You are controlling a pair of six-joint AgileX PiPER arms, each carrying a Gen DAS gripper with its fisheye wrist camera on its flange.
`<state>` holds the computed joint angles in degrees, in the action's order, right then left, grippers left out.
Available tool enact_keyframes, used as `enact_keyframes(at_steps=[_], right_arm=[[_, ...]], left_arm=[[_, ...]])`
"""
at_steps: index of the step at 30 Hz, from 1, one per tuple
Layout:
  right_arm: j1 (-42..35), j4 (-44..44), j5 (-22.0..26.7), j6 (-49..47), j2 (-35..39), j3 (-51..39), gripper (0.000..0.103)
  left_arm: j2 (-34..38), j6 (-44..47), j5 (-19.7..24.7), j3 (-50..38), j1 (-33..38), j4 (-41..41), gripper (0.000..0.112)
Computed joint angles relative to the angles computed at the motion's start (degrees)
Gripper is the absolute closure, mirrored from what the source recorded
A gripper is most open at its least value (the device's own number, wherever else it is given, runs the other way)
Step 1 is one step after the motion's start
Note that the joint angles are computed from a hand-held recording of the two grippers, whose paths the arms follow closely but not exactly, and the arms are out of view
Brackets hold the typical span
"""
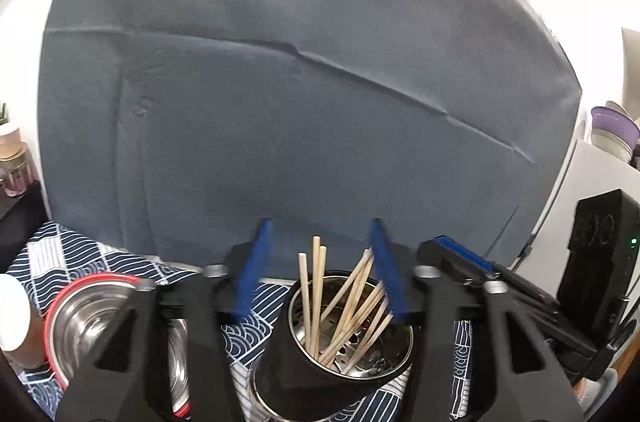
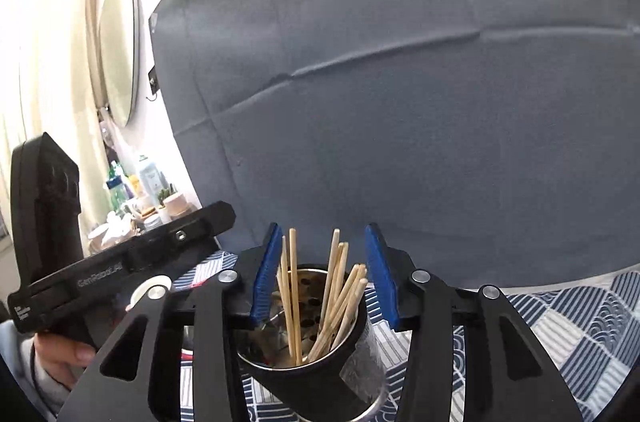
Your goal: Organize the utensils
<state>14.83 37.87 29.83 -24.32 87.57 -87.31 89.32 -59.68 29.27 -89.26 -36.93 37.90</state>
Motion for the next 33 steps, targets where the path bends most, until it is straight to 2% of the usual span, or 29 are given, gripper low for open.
enact_keyframes(at_steps=[1, 3, 4, 5, 6, 7, 10, 12, 17, 21, 23, 26, 30, 33], right_arm=[[0.3, -2.6, 0.1, 2.2, -0.5, -0.4, 0.053], [1.6, -11.1, 0.3, 9.8, -1.4, -1.8, 0.035], [2.1, -15.0, 1.1, 13.3, -1.7, -2.8, 0.031], [2.4, -17.3, 1.9, 15.4, -1.8, -3.5, 0.022], [2.9, -21.3, 3.2, 19.0, -1.9, -4.7, 0.017], [3.1, -23.3, 4.4, 20.7, -2.1, -5.4, 0.017], [3.5, -27.7, 7.4, 24.2, -2.7, -7.2, 0.013], [4.0, -31.2, 8.1, 26.8, -3.9, -7.3, 0.009], [4.0, -35.8, 11.0, 32.8, -5.9, -7.9, 0.008], [4.7, -40.8, 15.5, 37.9, -7.3, -9.2, 0.008], [4.8, -41.6, 17.4, 39.6, -8.2, -9.2, 0.008], [3.5, -38.9, 17.4, 39.6, -10.7, -6.6, 0.008], [5.3, -44.9, 21.7, 45.2, -12.8, -5.8, 0.008], [6.5, -48.9, 25.6, 47.6, -14.8, -5.2, 0.008]], left_arm=[[-0.2, -0.6, 1.0, -0.3, -0.3, 0.9, 0.050], [-0.5, -1.2, 4.4, -1.7, -1.3, 2.2, 0.038], [-0.7, -1.9, 5.4, -2.1, -1.9, 3.3, 0.035], [-1.3, -2.1, 5.7, -1.7, -2.1, 3.8, 0.030], [-1.4, -2.0, 7.9, -2.6, -2.8, 4.3, 0.024], [-1.6, -2.5, 9.4, -3.0, -3.5, 5.3, 0.019], [-3.0, -3.0, 11.6, -3.5, -4.7, 6.4, 0.015], [-3.0, -1.9, 14.2, -5.0, -5.5, 6.2, 0.015], [-3.1, 4.9, 21.2, -9.0, -7.4, 2.3, 0.015], [-0.9, 11.0, 29.6, -14.7, -10.5, 0.8, 0.015], [-0.8, 11.7, 30.6, -15.1, -12.5, 1.7, 0.015], [0.1, 11.3, 33.4, -16.4, -15.8, 3.4, 0.015], [0.4, 9.9, 35.7, -16.5, -19.7, 5.6, 0.015], [0.5, 8.5, 39.3, -16.3, -22.8, 7.8, 0.015]])
